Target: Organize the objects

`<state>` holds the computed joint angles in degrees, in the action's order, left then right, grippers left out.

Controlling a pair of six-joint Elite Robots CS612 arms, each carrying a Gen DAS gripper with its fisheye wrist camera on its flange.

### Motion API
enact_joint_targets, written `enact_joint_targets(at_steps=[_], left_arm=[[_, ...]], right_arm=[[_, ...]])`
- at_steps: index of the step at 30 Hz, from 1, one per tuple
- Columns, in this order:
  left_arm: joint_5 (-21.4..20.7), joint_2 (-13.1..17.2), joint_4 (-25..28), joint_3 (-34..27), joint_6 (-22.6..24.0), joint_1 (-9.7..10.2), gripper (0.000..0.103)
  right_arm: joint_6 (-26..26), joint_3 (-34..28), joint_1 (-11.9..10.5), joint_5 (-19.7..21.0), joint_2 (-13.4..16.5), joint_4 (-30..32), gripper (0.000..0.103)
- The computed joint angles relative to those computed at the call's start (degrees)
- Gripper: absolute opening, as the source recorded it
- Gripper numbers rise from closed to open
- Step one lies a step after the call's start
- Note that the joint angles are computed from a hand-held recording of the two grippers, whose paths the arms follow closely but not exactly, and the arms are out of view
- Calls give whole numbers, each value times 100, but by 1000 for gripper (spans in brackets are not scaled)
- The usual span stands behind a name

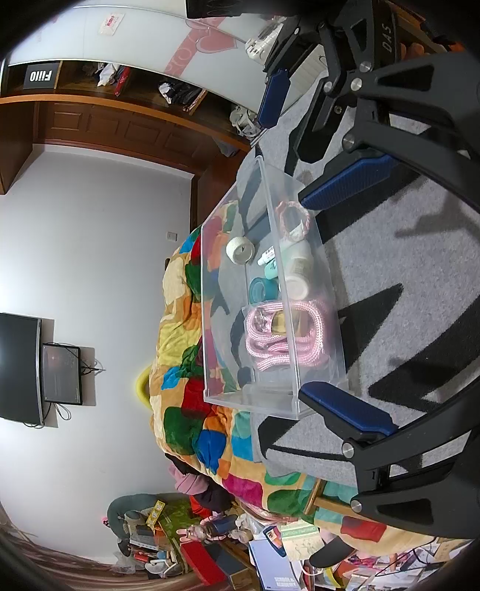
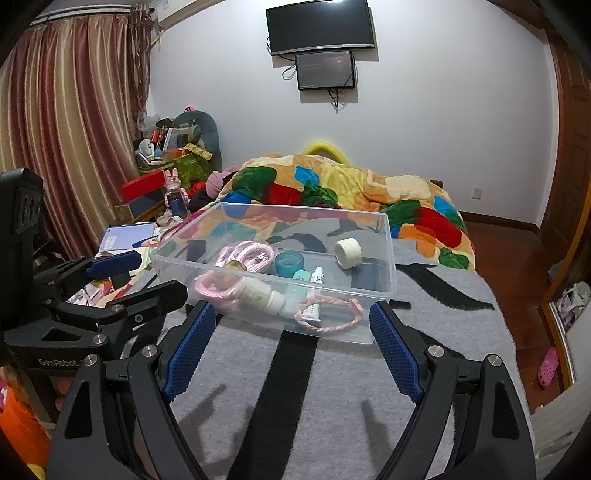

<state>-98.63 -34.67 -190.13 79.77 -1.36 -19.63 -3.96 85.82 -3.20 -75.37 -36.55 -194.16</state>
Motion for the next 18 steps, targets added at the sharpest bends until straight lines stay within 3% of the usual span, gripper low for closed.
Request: enact_joint_targets(at_steps=[18], left_arm=[[-10, 5, 6, -6, -59, -2, 95]], right_arm=[[10, 55, -6, 75, -39, -59, 83]])
